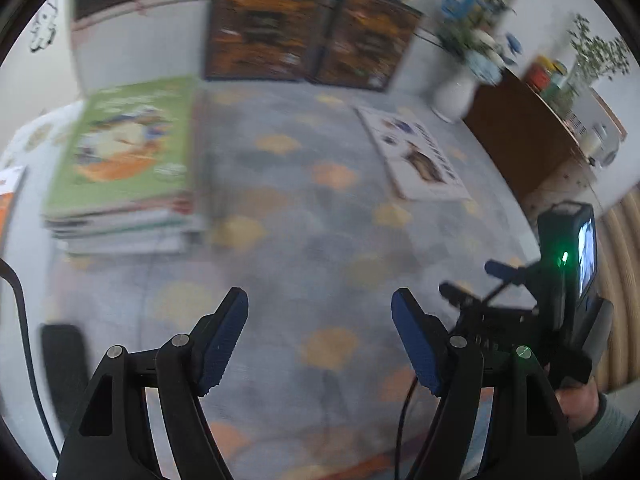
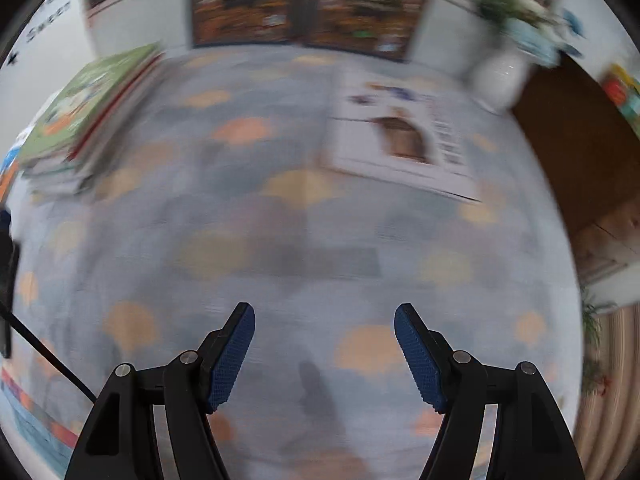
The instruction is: Organize books
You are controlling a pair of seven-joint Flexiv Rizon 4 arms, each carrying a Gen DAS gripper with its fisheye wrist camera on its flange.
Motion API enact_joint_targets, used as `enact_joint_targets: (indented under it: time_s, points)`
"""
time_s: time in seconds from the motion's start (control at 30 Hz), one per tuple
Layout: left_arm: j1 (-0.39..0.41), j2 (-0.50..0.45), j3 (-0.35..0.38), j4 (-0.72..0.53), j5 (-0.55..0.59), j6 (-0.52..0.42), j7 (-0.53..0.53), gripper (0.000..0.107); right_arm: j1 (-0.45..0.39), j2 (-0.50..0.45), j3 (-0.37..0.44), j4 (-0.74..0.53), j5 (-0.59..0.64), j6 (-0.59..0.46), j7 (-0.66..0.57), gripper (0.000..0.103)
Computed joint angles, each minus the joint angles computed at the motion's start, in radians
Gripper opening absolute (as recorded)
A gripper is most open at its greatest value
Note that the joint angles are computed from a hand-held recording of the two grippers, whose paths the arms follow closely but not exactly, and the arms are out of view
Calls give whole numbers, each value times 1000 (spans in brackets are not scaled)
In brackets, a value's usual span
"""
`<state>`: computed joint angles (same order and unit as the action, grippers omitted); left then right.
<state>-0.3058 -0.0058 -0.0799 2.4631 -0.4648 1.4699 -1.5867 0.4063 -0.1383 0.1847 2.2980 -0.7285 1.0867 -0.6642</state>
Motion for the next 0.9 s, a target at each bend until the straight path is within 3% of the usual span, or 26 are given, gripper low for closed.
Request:
enact_joint_targets:
  time_s: [0.07,0.2,0.47,0.7,0.9]
  points:
    - [-29,-44,-40,-45,-43,-10,-14,73,-42,37,-20,24,19,22,-33,70]
    - [-65,-117,-24,-173,206,-77,-263,73,-118,73,-44,41,65,73,-117,70]
    - [-144,-214,18,-358,460,-155,-573,73,-206,110,-60,76,78,150,-214,71]
    - [-185,-263,64,-459,577,-195,-734,73,-239,96,-66,56,156,192,-328,71]
    - [-183,-302,98,-566,689,-258,-796,73,-230,36,-63,-13,270,201,-440,71]
